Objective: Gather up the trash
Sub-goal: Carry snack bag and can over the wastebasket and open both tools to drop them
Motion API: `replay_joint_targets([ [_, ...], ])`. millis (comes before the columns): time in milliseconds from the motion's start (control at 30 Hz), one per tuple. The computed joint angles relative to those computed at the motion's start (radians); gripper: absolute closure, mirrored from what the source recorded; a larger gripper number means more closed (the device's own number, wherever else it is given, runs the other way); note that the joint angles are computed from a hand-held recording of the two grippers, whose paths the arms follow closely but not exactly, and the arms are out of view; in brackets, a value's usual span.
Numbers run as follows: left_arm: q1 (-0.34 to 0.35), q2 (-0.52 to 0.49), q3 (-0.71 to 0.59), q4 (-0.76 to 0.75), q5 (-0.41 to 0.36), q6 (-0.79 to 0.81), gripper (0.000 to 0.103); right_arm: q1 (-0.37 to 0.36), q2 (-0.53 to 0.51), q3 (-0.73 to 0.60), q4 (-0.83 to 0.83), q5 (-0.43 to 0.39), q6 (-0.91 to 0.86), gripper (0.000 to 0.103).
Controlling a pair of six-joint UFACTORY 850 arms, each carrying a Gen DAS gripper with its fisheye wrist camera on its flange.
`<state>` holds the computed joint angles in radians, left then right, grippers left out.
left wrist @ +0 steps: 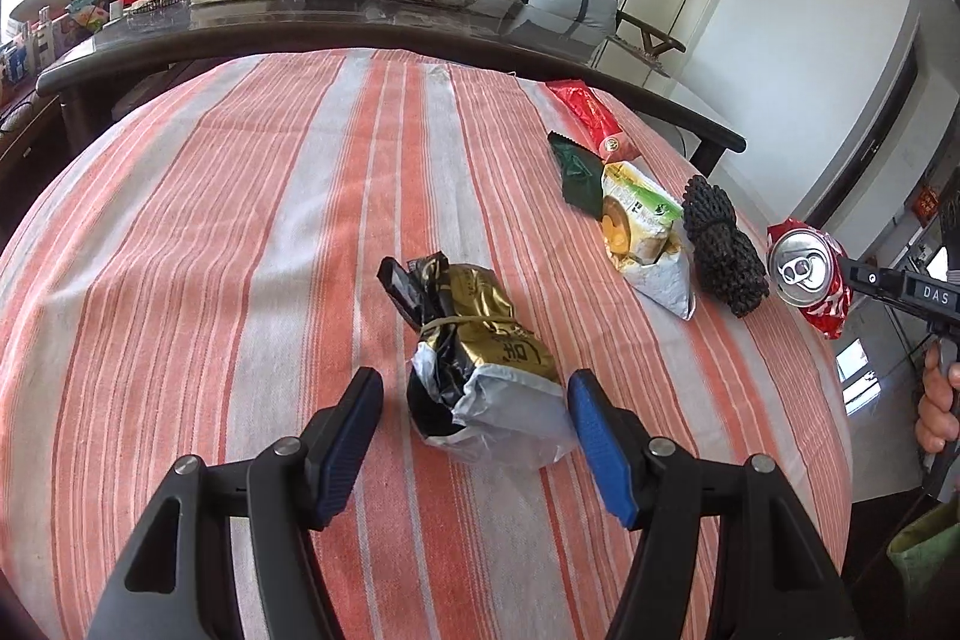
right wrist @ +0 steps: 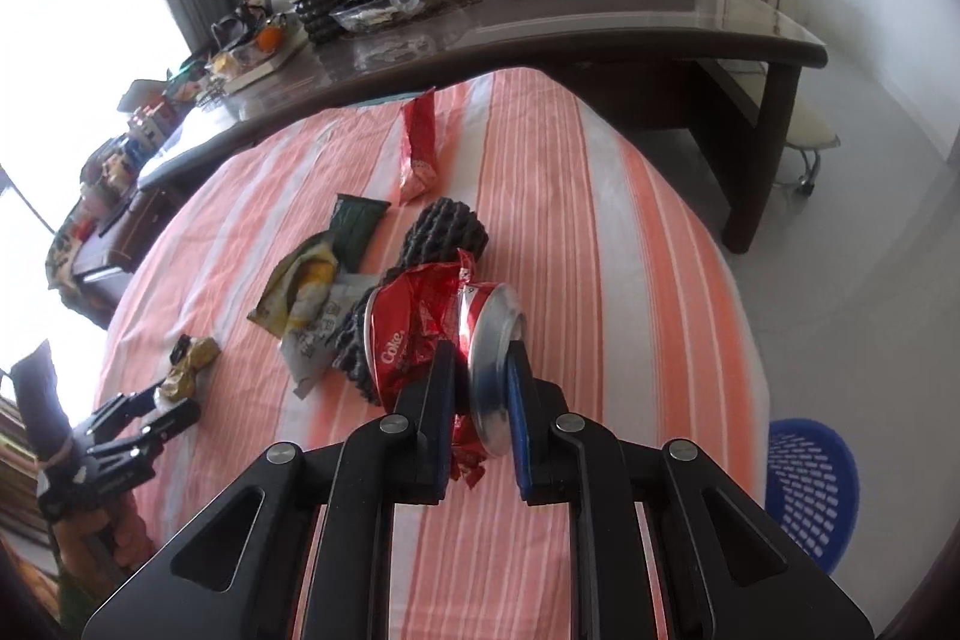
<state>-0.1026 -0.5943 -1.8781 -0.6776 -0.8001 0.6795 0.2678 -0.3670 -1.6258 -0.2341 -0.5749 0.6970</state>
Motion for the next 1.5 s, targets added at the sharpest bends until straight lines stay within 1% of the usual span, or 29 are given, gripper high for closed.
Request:
replay_joint_targets([
  [33,-0.001,0.003,-0.001,0.013,-0.003,0.003,0.037,0.004,0.030,0.040,-0.012,0.017,0.012,0.088],
  [100,-0.009,0.014,0.009,0.031,0.016,0.015,0.037,0.010,0.079,0.106,-0.023,0.050,0.032,0.088],
  [167,-0.020,0.007,-0.003,0.057,0.022,-0.009,0.037,0.015,0.109,0.150,-0.021,0.073,0.038,0.088],
  [300,-0.043,-0.025,-0.050,0.114,0.020,-0.078,0.037,0.028,0.123,0.178,-0.042,0.077,0.045,0.088],
  [400,-0.058,-0.024,-0.049,0.156,0.048,-0.100,0.038,0.033,0.137,0.201,-0.053,0.088,0.053,0.088],
  [433,-0.061,-0.018,-0.040,0.165,0.063,-0.097,0.043,0.035,0.143,0.210,-0.062,0.088,0.063,0.088],
  [467,-0.061,-0.010,-0.028,0.165,0.075,-0.087,0.055,0.034,0.149,0.220,-0.066,0.089,0.067,0.088],
  [633,-0.059,0.040,0.027,0.140,0.103,-0.058,0.058,0.027,0.178,0.265,-0.054,0.109,0.075,0.088],
  [733,-0.070,0.087,0.069,0.134,0.128,-0.048,0.059,0.026,0.195,0.286,-0.045,0.122,0.076,0.088],
  [933,-0.101,0.163,0.129,0.150,0.148,-0.070,0.059,0.031,0.219,0.308,-0.061,0.133,0.097,0.088],
  [1067,-0.123,0.189,0.147,0.169,0.151,-0.092,0.059,0.036,0.231,0.319,-0.067,0.134,0.106,0.088],
  [1400,-0.187,0.234,0.177,0.234,0.194,-0.108,0.059,0.039,0.266,0.346,-0.092,0.135,0.131,0.088],
  [1500,-0.199,0.236,0.177,0.224,0.189,-0.100,0.059,0.037,0.276,0.357,-0.094,0.139,0.132,0.088],
])
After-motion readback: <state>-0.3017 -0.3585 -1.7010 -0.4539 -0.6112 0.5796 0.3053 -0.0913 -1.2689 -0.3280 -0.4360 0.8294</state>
